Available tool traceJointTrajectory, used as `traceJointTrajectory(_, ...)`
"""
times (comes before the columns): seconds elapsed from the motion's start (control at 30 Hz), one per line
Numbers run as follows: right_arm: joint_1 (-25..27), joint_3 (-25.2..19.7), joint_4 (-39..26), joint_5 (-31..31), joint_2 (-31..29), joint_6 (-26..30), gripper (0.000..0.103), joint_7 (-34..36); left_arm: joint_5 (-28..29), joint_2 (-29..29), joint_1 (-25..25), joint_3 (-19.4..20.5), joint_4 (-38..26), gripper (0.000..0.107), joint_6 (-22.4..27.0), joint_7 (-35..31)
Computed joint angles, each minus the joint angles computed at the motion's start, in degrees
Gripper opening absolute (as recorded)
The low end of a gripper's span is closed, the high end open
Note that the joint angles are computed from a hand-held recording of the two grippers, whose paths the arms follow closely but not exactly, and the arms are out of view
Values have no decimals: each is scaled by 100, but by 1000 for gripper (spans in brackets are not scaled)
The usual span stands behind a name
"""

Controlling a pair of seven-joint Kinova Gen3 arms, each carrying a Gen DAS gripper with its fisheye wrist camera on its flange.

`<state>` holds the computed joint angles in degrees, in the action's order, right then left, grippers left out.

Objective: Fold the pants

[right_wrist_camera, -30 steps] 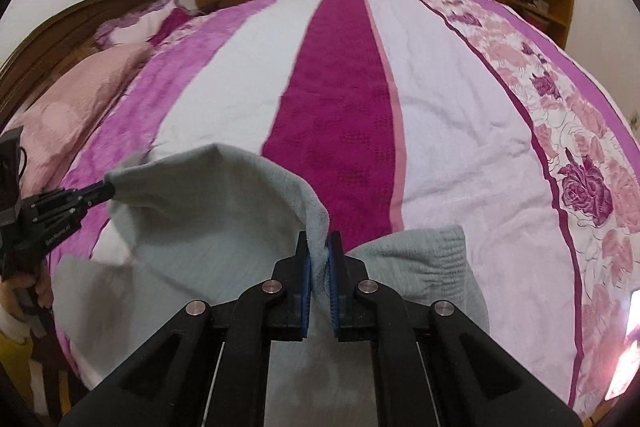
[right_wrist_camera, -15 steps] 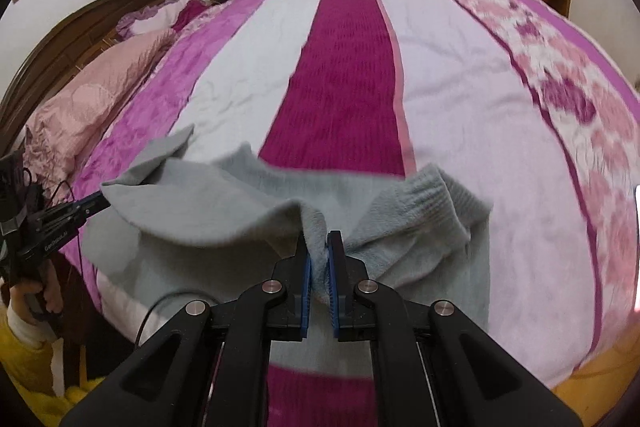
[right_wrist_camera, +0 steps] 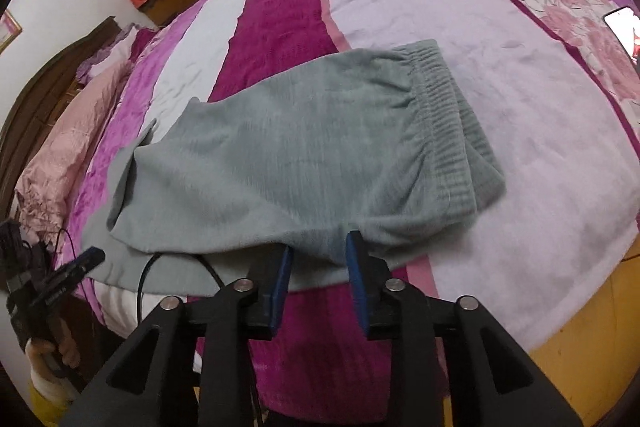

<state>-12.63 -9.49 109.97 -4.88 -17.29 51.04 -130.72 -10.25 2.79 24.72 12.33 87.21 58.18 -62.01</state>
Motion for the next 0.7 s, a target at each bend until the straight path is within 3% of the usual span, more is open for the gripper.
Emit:
traceJointTrajectory(0.17, 106, -123, 17, 103, -342, 154, 27, -341, 180, 157, -50, -38, -401, 49, -29, 38)
traceJointTrajectory(0.3, 212, -131, -29, 88, -587, 275, 35, -479, -176, 560, 143, -82, -841, 49, 151, 311)
traceJointTrajectory(0.43, 286, 197, 283, -338, -855, -213, 43, -653, -376, 1012, 334, -267, -1220, 49, 401, 623)
traceJointTrajectory(0.7, 441, 364, 520, -697, -399, -635, 44, -881, -476, 1357, 444, -522, -1313, 49, 761, 781)
